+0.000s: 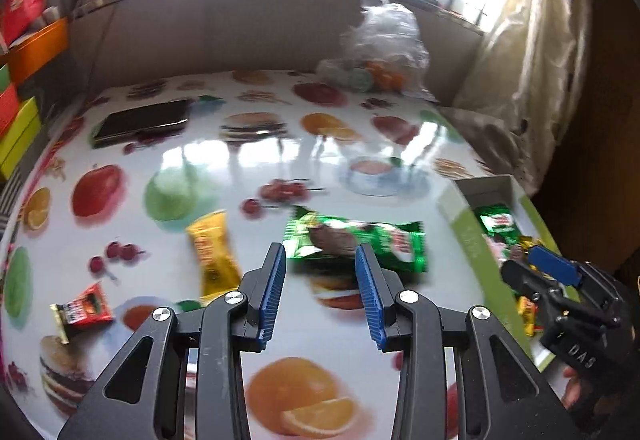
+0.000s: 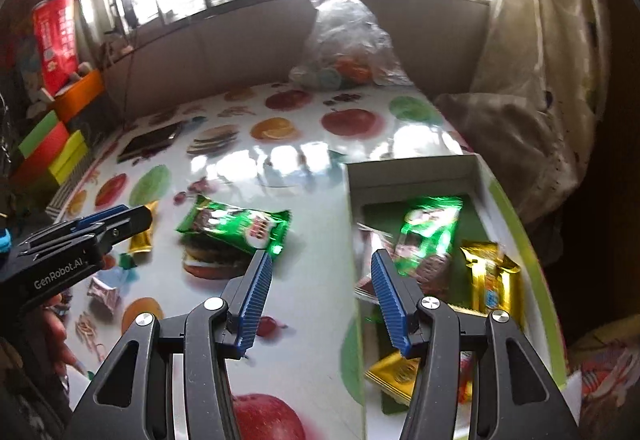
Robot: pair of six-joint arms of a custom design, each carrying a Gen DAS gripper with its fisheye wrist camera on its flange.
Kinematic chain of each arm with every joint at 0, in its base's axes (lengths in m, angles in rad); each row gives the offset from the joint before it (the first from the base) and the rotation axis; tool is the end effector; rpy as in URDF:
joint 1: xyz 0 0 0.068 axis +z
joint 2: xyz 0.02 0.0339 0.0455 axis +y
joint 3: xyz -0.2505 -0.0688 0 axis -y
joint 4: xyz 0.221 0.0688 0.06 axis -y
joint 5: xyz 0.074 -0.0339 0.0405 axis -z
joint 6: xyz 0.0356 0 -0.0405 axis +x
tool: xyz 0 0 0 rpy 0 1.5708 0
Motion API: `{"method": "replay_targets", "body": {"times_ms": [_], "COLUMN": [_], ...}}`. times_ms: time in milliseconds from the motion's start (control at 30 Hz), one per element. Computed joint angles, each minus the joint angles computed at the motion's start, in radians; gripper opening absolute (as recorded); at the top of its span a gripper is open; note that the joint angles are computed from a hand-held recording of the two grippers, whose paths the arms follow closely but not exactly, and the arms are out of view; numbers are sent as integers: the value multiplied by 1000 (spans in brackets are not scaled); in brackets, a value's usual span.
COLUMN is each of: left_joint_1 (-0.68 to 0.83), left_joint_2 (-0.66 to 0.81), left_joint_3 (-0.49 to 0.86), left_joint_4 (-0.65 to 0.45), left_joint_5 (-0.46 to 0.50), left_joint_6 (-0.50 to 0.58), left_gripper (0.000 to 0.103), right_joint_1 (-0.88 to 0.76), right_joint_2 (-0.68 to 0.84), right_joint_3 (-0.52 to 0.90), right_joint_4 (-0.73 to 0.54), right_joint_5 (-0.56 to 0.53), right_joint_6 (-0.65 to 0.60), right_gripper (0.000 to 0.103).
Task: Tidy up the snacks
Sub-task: 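Move both tools back toward the green MILO pack and yellow packet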
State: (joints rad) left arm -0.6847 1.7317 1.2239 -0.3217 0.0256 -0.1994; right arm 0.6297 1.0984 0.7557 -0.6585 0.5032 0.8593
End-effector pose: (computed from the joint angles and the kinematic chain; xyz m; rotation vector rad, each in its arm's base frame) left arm 0.2755 -0.2261 0.2249 0.5998 2.3723 -0.4351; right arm 0.1645 0.0986 0.2302 0.4532 2.3575 0.0223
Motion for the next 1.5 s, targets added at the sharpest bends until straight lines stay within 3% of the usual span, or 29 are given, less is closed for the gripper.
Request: {"method": "replay_targets", "body": {"times_ms": [633,867,1233,1500], "left_joint_1": [161,176,204,193], "left_joint_2": [22,86,182,239], "left_joint_3": [-47,7,114,178], "left_joint_4": [20,-5,-59,-95], "left_joint_5": [53,70,128,108], "left_joint_6": [21,24,39,49], "left_gripper": [37,37,37,37], "right_joint_1": [-94,-115,-148,-172], "right_joint_2": [381,493,596,655], "right_joint_3": [173,257,318,382], "right_joint_4": [193,203,201,167], "right_joint_5": [-165,-236,-275,-306], "right_joint_6": [-363,-512,-624,-693], "right_gripper": [52,55,56,57]}}
